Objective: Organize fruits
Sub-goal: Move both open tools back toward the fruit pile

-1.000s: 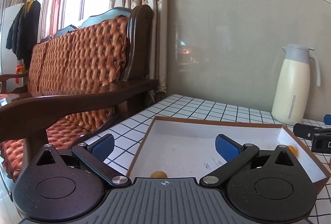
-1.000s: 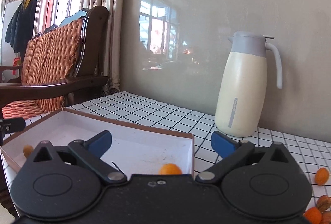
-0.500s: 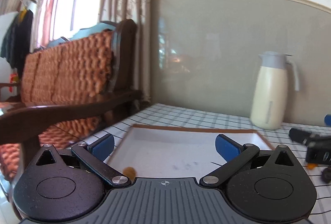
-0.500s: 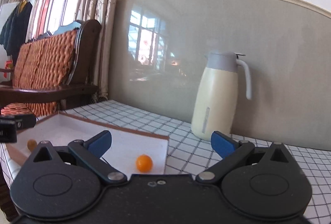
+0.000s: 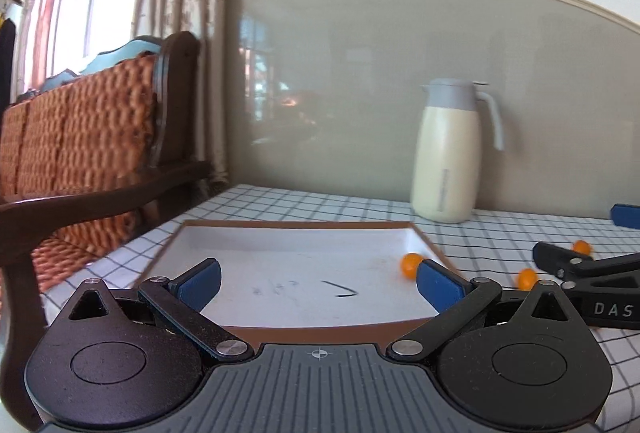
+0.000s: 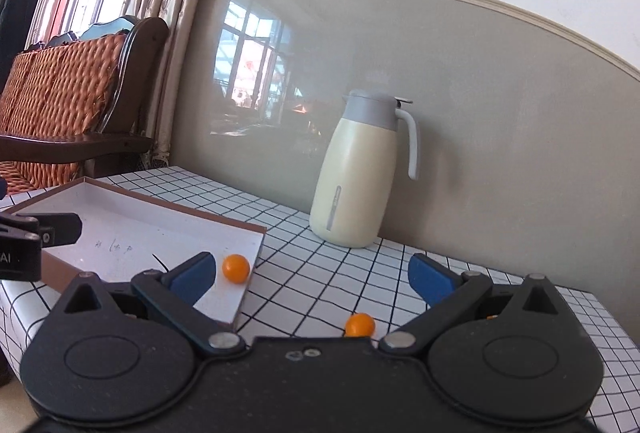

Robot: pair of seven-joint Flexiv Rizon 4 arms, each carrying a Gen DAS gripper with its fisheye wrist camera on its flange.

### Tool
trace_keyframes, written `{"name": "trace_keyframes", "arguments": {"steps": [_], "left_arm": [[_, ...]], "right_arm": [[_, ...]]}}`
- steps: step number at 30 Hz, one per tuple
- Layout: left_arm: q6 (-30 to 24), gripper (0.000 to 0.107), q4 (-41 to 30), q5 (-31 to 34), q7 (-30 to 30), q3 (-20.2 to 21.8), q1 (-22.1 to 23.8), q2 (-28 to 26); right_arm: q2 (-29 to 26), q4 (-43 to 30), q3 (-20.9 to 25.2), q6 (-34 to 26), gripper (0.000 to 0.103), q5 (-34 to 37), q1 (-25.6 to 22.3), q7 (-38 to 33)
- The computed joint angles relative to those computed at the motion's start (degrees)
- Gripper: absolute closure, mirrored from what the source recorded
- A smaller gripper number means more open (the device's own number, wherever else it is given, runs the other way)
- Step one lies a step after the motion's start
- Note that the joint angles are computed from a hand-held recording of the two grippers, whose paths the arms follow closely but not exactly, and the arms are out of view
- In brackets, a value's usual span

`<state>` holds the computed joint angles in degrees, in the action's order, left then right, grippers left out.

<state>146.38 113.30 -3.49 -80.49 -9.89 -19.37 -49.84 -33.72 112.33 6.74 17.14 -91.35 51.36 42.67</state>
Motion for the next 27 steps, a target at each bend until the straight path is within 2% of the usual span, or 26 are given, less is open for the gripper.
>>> {"name": "trace_keyframes", "arguments": {"steps": [2,10,20,27], "left_arm": [[-0.1,0.004,-0.36,1.69,0.06,-0.39,0.02,-0.3],[-1.38,0.004,-2.16,1.74,1.88,-0.98,-2.61,-1.45],[-1.77,0.004,-5.0,4.91,2.78,-2.37,-4.34,-3.82],[-4.67,0.004,-6.52,7.37,3.8,-3.46,-4.92,-4.53]], "right_arm": [[0.96,1.43,0.58,-0.02,0.006,0.87,-0.22,1.58],[3.51,5.87,2.77,-1.27,0.006,5.88,-0.92,3.7],[6.39,11.29,5.02,0.18,0.006,10.93,-2.63,7.4],[7.23,13.54,5.85,-0.1,0.006,13.87,-2.87,8.89]]}}
